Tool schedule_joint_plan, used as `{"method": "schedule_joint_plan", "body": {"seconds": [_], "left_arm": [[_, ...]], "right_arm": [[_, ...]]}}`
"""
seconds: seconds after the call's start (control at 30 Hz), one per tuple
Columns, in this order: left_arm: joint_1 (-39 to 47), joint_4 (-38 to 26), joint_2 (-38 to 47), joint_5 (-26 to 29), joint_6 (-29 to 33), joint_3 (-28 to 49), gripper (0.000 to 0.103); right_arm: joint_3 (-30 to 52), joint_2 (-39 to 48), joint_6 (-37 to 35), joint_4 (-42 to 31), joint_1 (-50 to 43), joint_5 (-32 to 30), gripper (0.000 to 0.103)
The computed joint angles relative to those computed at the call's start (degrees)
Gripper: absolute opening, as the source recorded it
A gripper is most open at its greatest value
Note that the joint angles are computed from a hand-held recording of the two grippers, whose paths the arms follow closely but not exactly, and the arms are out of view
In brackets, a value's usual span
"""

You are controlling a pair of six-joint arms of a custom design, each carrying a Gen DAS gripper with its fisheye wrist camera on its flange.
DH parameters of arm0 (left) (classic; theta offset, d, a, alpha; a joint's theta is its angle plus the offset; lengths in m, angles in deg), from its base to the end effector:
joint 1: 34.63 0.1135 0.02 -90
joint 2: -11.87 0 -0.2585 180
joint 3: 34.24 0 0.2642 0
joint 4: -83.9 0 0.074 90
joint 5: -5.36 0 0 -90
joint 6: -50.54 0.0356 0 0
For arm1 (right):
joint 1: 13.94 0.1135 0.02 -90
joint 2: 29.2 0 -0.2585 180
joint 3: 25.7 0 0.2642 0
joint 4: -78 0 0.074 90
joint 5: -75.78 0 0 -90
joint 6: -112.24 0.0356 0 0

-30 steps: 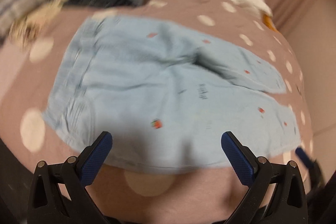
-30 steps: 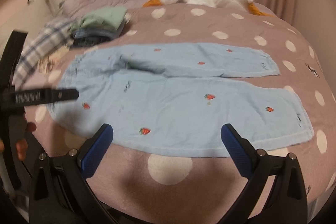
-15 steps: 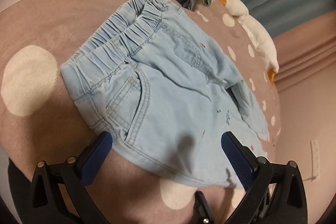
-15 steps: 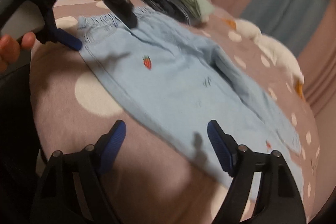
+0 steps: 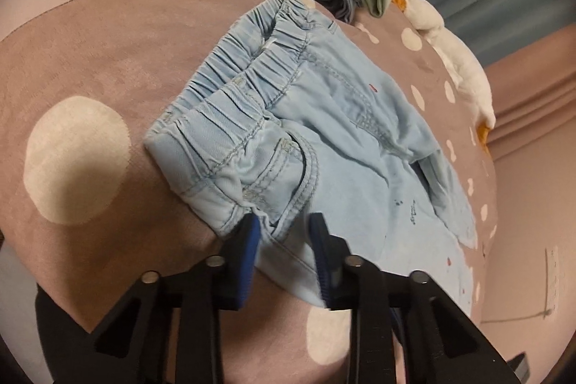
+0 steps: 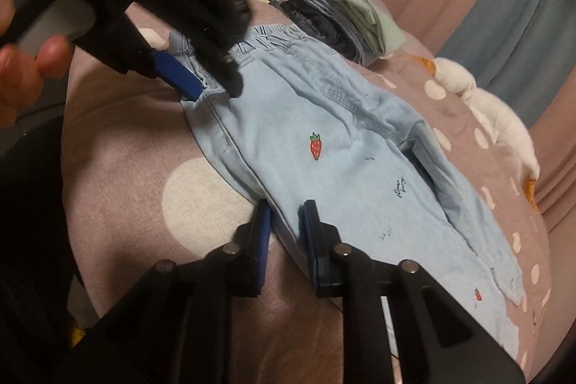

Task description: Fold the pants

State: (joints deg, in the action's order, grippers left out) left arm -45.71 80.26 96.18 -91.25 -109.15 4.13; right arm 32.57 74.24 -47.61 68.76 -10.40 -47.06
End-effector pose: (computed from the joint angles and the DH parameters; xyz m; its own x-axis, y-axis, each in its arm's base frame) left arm 0.2452 -0.0438 0.0976 -0.3697 -0.8769 -0.3072 -0.6598 0.4806 -0.5777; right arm 0.3250 0.0394 0.0930 0.0648 -0.7863 -0.6145 -0.8884 0.2350 -0.3944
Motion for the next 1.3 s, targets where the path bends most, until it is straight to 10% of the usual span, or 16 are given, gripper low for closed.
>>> {"method": "schedule_joint_plan", "body": {"seconds": [0.07, 0.63, 0.7, 0.83, 1.07, 1.3], "left_arm": [[-0.7, -3.3, -2.5, -1.9, 1.3, -0.2, 0.0], [0.6, -8.9, -14.6, -1.6, 7.2, -5.1, 0.001], [-0.4, -10.9, -12.7, -3.7, 9.9, -2.0, 0.003], [-2.1, -12.5, -0.4, -5.2, 20.4, 9.0, 0.047], [-3.5, -21.5, 16.7, -4.2, 31.7, 23.6, 0.047], [-4.7, -14.7, 8.0, -3.0, 31.7, 11.5, 0.051]], "right_arm": [[-0.2, -1.5, -0.9, -2.0, -0.3, -0.4, 0.01], [10.6, -0.5, -3.9, -27.0, -4.2, -6.1, 0.02], [12.8, -0.3, -0.4, -28.1, -4.6, -7.7, 0.027], [18.7, 3.6, 10.3, -27.1, -3.5, -6.6, 0.036], [28.5, 15.0, 18.7, -32.9, 0.6, 7.1, 0.038], [33.5, 16.4, 9.8, -45.2, -3.0, 4.3, 0.043]]}}
